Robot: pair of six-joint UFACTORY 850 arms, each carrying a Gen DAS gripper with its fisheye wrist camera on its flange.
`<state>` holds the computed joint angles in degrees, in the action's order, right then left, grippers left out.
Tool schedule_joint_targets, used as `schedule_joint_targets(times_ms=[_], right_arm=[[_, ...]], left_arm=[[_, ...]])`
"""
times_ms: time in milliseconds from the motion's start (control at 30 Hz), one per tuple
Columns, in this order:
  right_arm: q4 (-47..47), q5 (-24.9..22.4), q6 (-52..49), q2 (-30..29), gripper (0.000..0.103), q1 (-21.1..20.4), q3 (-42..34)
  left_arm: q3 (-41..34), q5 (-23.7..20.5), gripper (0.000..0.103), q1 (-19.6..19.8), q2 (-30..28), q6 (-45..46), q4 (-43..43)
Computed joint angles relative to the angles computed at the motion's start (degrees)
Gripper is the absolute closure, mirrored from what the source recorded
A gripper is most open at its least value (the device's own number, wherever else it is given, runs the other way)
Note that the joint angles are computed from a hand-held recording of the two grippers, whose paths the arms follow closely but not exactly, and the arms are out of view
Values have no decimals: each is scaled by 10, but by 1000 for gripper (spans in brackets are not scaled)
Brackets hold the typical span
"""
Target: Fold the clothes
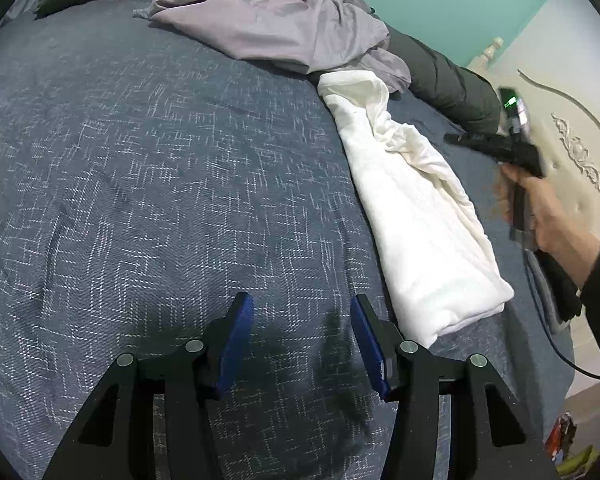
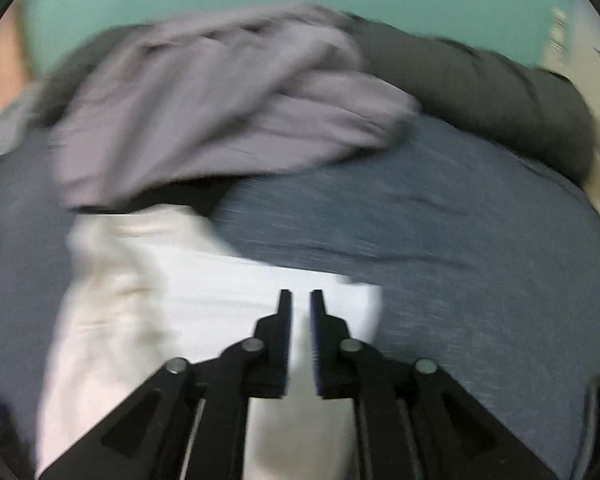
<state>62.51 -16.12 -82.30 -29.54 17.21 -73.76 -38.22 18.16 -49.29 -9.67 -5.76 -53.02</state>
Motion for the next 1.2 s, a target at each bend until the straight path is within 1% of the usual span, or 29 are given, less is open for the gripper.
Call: schedule_joint_targets(times_ms=[33,67,133,233,300,400,500,533,567,600,633,700,800,833,1000,1200], right_arm=[[16,-21,-33,10,73,4,11],[16,-38,-51,18,72,9,20],[-9,-47,-59,29,72,26,36],[-40,-37,-58,34,71,47,52],[-59,-27,-51,36,71,58,59],[-116,-14,0,24,71,69,49],[-182,9,68,19,72,79,50],[-179,7,68,17,76,78,48],[-166,2,57,15,84,76,45],[-154,0,47,14,96,74,44],[-138,3,31,16,97,73,47],[-97,-4,-2,18,99,67,47],[0,-14,-57,19,100,48,40],[21,-19,-60,17,100,39,34],[18,-28,9,-5,100,7,-7],[-12,-28,81,-31,100,-9,-43]], left_arm=[[0,0,48,-1,0,7,-8],[0,0,48,-3,1,14,-17],[0,1,48,-5,2,28,-33],[0,2,48,-8,5,60,-67],[0,2,48,-7,6,68,-75],[2,1,48,-6,8,63,-71],[3,0,48,-5,8,57,-65],[3,0,48,-5,8,54,-63],[3,0,48,-5,9,51,-61],[4,0,48,-5,9,48,-58],[5,0,48,-5,9,45,-55],[6,0,48,-5,10,43,-54],[5,0,48,-5,9,43,-53],[5,0,48,-5,9,43,-53],[5,1,48,-7,10,41,-54],[1,1,47,-10,7,60,-72]])
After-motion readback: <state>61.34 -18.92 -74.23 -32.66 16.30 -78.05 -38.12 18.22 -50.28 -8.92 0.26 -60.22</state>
